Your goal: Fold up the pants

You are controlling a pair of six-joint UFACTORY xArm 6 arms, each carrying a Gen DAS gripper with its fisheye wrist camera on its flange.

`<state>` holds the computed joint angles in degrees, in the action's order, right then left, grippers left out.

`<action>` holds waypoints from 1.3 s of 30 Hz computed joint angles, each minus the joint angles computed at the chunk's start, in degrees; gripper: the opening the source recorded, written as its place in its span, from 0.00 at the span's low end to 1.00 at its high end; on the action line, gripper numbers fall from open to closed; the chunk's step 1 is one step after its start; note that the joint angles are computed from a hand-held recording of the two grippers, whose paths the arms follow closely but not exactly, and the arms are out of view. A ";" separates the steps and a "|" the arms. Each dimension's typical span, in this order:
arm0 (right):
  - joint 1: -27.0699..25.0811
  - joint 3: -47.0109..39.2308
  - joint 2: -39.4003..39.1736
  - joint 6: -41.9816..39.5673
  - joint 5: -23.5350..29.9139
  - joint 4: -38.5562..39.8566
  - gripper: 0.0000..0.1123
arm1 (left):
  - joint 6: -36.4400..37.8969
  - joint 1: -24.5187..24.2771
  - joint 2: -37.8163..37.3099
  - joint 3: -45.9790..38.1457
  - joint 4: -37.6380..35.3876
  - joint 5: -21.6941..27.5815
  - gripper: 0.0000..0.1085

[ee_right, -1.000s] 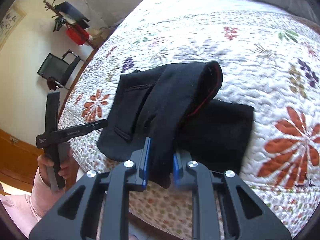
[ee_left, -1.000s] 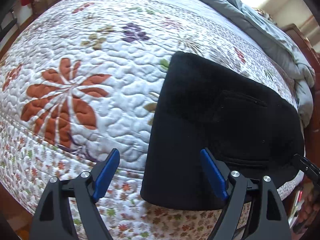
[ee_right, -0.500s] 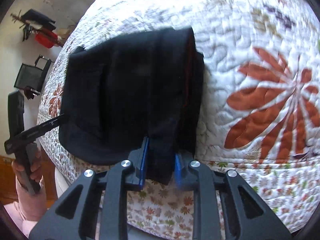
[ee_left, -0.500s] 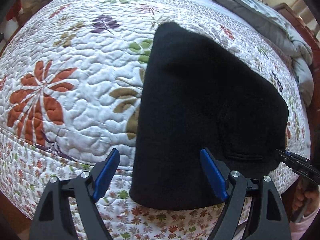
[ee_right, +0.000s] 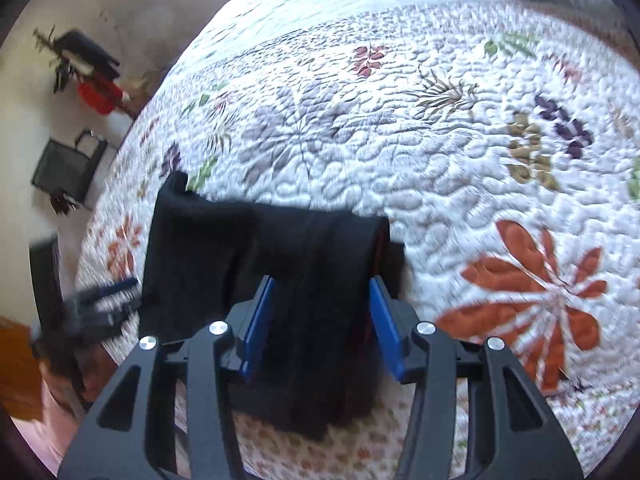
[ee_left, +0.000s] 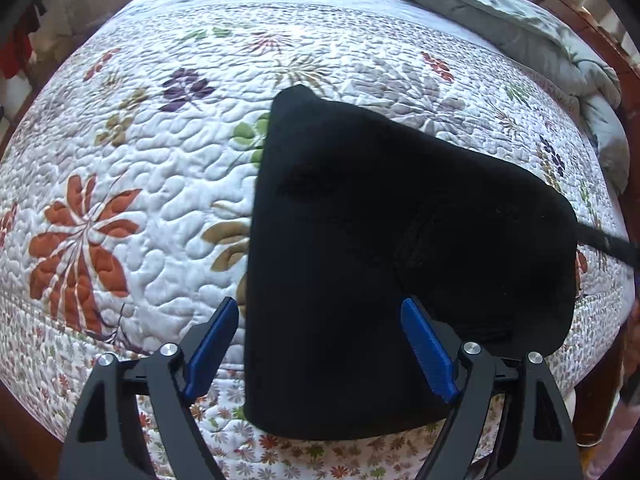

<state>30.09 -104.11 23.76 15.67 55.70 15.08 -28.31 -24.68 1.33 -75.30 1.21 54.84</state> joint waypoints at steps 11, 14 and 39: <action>-2.56 -5.44 5.25 -0.49 -0.81 5.46 0.07 | 0.57 -1.07 2.41 -2.24 2.29 0.53 0.81; -2.38 -7.11 6.88 0.96 1.63 2.95 0.07 | 0.35 -1.32 2.86 -2.78 2.63 0.39 0.81; 3.92 19.56 -13.05 -10.44 -4.93 8.60 0.36 | -1.26 -2.44 -0.93 1.65 2.41 0.12 0.82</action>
<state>34.01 -84.55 10.71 5.24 50.76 23.68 -29.57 -27.13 0.40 -73.65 3.62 54.96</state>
